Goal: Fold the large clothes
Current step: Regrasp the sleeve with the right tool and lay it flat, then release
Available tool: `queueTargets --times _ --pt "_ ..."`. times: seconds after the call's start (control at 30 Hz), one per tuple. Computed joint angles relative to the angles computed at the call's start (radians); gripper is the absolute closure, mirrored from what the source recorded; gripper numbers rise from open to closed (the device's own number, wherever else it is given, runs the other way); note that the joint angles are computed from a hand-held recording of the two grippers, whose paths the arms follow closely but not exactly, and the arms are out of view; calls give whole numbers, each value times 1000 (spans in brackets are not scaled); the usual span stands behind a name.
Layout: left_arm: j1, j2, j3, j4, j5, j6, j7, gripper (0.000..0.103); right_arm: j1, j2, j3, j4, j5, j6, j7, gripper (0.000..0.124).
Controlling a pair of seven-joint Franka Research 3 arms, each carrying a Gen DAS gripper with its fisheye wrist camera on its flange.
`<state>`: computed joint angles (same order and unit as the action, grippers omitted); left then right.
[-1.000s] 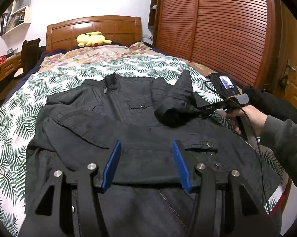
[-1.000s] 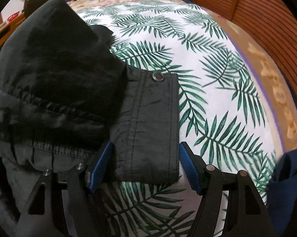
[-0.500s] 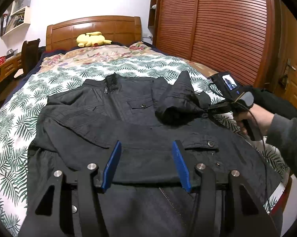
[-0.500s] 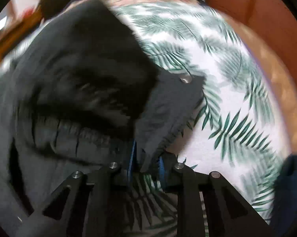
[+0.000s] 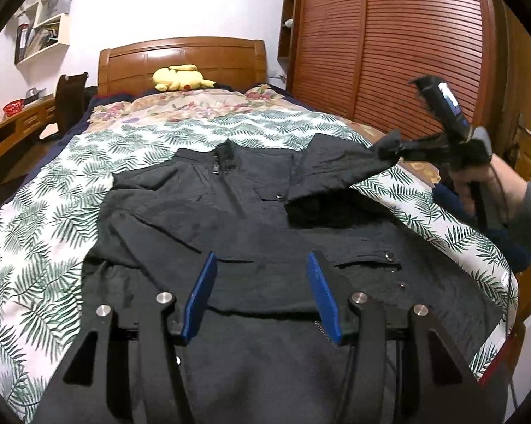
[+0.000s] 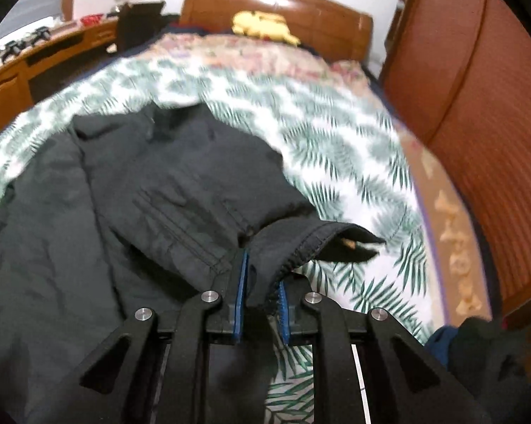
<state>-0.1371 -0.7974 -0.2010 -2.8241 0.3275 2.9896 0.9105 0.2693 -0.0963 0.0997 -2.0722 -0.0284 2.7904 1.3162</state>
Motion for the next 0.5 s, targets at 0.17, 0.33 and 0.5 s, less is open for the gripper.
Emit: queueTargets --times 0.17,0.33,0.5 --pt "5 -73 15 -35 2 -18 2 50 15 -43 28 8 -34 16 2 112" --pt "17 -132 28 -66 1 -38 10 50 37 -108 63 -24 -58 40 7 112" --pt "24 -173 49 -87 -6 -55 26 50 86 -151 74 -46 -9 68 -76 112"
